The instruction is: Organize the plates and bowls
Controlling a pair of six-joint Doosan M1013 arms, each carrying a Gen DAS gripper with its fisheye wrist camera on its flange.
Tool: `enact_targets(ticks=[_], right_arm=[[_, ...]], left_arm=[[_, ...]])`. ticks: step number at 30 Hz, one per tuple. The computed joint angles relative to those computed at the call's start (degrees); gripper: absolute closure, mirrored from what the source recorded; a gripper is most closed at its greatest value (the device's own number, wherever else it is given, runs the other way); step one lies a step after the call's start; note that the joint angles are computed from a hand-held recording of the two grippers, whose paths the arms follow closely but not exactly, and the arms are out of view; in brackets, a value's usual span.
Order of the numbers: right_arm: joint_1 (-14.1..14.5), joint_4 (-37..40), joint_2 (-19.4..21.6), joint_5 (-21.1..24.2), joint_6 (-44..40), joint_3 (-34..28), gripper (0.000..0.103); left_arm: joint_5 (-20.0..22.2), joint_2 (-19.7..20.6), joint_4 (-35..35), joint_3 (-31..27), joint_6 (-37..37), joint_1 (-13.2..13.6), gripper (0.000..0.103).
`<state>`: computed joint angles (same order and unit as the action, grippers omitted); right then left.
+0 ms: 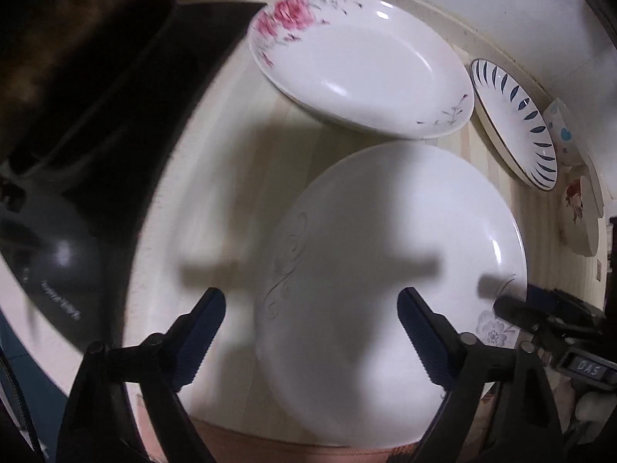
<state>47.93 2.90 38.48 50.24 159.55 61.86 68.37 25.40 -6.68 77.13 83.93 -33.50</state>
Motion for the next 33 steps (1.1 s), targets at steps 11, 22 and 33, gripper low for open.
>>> enact_targets(ticks=[11,22,33], right_arm=[[-0.6,3.8,1.3,-1.0,-5.2,-0.5,0.071],[0.3,2.3,-3.3,-1.3,-1.8,3.4,0.071],[3.5,-5.6,-12.1,-1.9,9.5,12.4,0.071]], left_arm=[[0.7,-0.9,-0.5,1.2,-0.3,-0.6,0.038],[-0.1,-3.8,-0.2,1.3,-0.2,-3.0,0.038],[0.2,-4.8,-1.6,0.4,2.0,-7.0,0.038]])
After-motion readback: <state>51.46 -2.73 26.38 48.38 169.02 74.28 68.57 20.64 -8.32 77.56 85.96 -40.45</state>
